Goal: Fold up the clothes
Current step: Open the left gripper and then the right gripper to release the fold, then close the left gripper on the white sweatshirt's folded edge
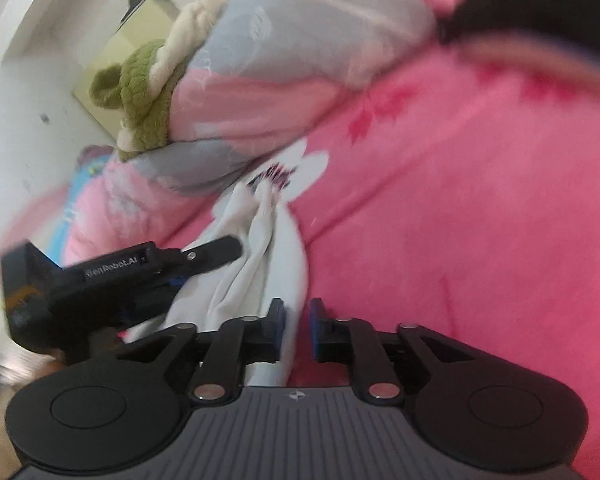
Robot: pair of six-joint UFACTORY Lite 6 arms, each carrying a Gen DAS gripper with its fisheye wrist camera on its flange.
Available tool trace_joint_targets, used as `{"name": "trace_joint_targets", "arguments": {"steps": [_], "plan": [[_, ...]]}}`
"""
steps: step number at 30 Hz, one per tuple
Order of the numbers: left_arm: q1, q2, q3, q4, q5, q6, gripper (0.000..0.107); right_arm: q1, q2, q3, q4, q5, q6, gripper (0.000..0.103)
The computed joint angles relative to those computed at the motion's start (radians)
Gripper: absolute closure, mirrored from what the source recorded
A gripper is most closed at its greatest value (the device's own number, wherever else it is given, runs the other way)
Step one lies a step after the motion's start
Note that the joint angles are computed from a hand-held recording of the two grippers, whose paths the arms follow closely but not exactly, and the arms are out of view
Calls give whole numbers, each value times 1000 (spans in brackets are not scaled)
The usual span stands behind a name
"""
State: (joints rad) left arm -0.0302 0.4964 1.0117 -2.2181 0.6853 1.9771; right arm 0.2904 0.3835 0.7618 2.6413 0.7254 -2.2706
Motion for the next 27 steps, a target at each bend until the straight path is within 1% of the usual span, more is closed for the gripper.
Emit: {"name": "trace_joint_targets", "arguments": {"steps": [1,2,4,7,9,10,14,18,22,24,27], "plan": [[0,0,0,2,0,-1,86,19,-26,-22,69,-1,-83,86],[0,-1,-1,2,0,-2,86,28,-35,-30,97,12,-126,86],[2,-3,0,15,2,-21,86,38,-33,-18,74,18,-153,86],[9,-6,6,49,0,-59,85,78,1,47,79,-51,-222,86],[14,-10,8,74,-1,-78,84,97,41,110,77,-106,-239,86],[16,-12,10,88,-1,-87,83,100,55,129,55,-113,-235,86],[23,-15,25,151,-9,-132,77,113,98,193,-22,-136,-222,86],[10,-23,47,209,-56,-163,74,121,98,189,-55,-109,-215,86],[-31,-46,58,225,-148,-148,73,135,101,176,-29,-75,-234,87],[-53,-55,62,223,-193,-137,73,154,103,169,19,-63,-274,87],[-75,-64,64,215,-241,-127,73,198,92,156,136,-69,-408,88]]}}
